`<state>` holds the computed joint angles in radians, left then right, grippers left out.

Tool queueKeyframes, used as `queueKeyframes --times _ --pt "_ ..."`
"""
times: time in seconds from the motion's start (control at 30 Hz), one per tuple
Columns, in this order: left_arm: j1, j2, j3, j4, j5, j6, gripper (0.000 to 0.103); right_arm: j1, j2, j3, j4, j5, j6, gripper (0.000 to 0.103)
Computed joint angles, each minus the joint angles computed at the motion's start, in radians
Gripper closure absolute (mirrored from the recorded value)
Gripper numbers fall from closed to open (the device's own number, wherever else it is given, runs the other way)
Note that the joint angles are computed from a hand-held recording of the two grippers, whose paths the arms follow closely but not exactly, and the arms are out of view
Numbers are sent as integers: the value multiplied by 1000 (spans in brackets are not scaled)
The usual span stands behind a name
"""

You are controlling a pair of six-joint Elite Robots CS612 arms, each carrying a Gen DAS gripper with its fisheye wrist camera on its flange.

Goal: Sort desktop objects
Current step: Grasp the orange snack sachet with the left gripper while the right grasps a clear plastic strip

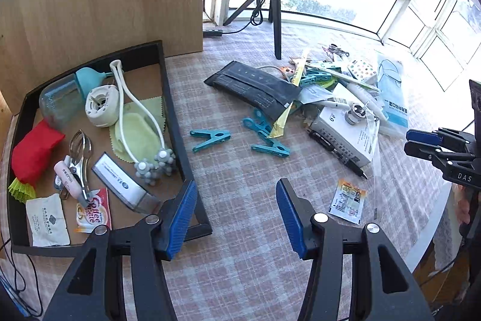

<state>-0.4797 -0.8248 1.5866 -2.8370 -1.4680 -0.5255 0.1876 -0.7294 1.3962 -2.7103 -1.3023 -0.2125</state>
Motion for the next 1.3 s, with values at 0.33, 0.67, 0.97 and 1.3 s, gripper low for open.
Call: queueKeyframes --times 0.33,0.67,0.97,1.3 --pt "-49 119 -164 143 -169 164 51 -45 15 65 46 46 106 68" --pt "-75 180 -267 246 -191 272 50 -73 58 23 83 181 128 68" --pt "-95 187 -267 237 -154 339 49 -80 100 -45 169 280 94 68" --pt "-107 165 -222 182 -134 325 83 -90 113 -53 179 347 129 83"
